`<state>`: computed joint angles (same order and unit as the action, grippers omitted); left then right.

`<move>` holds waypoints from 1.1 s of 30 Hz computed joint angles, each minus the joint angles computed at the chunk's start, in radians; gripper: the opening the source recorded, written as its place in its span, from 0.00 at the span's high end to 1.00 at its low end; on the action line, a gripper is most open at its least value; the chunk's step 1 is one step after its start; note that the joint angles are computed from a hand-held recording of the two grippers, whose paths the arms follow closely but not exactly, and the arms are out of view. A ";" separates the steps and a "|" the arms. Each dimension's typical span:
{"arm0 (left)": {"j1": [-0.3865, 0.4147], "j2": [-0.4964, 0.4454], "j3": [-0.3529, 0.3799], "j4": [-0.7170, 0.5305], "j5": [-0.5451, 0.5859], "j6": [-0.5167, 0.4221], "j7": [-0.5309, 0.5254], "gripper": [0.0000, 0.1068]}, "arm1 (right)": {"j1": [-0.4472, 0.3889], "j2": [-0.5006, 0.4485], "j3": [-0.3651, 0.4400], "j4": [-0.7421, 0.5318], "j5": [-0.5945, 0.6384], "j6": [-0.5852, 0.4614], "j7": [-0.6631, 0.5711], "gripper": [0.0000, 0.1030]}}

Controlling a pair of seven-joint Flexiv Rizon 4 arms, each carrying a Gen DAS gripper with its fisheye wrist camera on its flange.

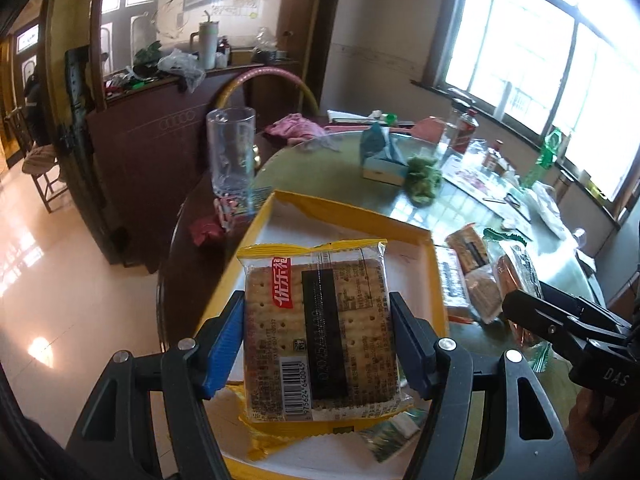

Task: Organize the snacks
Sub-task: 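Carry both cracker packs over the tray and open both grippers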

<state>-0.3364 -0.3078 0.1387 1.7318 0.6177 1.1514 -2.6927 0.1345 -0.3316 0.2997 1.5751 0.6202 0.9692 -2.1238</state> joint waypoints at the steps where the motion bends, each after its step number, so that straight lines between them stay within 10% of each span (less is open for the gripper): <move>1: 0.006 0.005 0.001 0.010 -0.003 0.007 0.004 0.36 | 0.012 -0.009 -0.004 -0.004 -0.013 0.007 0.009 0.26; 18: 0.154 -0.124 -0.044 0.039 -0.314 0.113 0.327 0.36 | 0.071 -0.200 0.029 -0.132 -0.212 -0.036 0.170 0.26; 33: 0.063 -0.194 0.042 -0.098 -0.300 -0.090 0.378 0.36 | 0.171 -0.280 -0.034 -0.115 -0.467 0.070 0.345 0.25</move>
